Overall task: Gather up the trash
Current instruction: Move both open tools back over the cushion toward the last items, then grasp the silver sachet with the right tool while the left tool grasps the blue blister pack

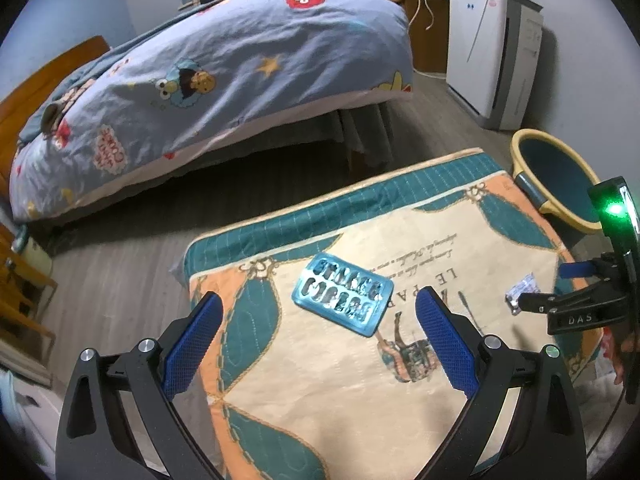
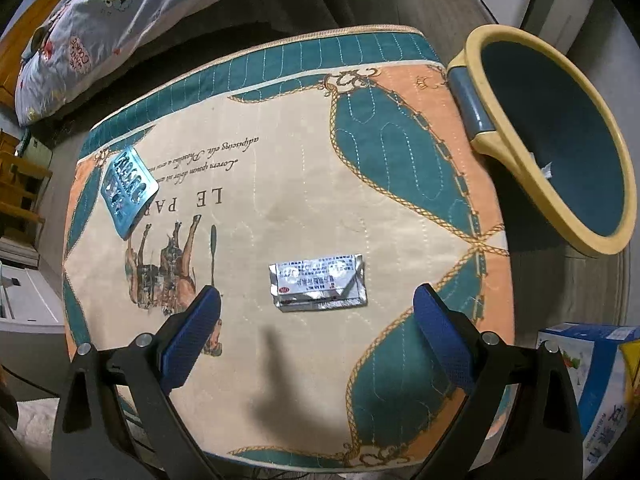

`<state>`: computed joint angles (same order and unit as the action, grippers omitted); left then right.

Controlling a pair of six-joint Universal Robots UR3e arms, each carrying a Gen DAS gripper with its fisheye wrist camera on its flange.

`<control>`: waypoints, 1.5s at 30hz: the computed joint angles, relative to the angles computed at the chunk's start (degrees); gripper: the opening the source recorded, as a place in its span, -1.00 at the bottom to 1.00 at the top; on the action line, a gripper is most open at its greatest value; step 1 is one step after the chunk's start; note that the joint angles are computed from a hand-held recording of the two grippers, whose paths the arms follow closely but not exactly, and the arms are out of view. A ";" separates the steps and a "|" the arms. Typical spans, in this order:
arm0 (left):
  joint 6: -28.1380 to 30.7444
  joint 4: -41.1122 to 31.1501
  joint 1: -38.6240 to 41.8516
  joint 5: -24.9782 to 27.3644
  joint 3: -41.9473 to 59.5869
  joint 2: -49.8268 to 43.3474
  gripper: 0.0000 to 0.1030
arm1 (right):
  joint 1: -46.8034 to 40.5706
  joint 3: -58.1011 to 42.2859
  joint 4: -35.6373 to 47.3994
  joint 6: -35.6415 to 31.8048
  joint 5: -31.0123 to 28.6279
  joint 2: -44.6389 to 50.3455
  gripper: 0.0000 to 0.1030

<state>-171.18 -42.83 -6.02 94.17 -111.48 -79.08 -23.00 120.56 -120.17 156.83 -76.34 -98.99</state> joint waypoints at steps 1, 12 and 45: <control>-0.08 0.05 -0.08 0.11 0.14 -0.31 0.87 | 0.29 0.16 -0.64 0.25 -0.25 0.73 0.79; -0.33 0.38 -2.69 2.03 2.12 -4.29 0.87 | 3.31 -0.30 -4.89 -0.99 -3.41 5.90 0.32; -17.05 3.40 -4.24 6.73 9.82 -23.69 0.87 | -8.46 -6.60 4.46 -6.42 5.84 3.86 0.11</control>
<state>-188.23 -39.42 -10.26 100.90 -101.67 -102.76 -31.46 113.96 -115.70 150.41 -70.50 -95.14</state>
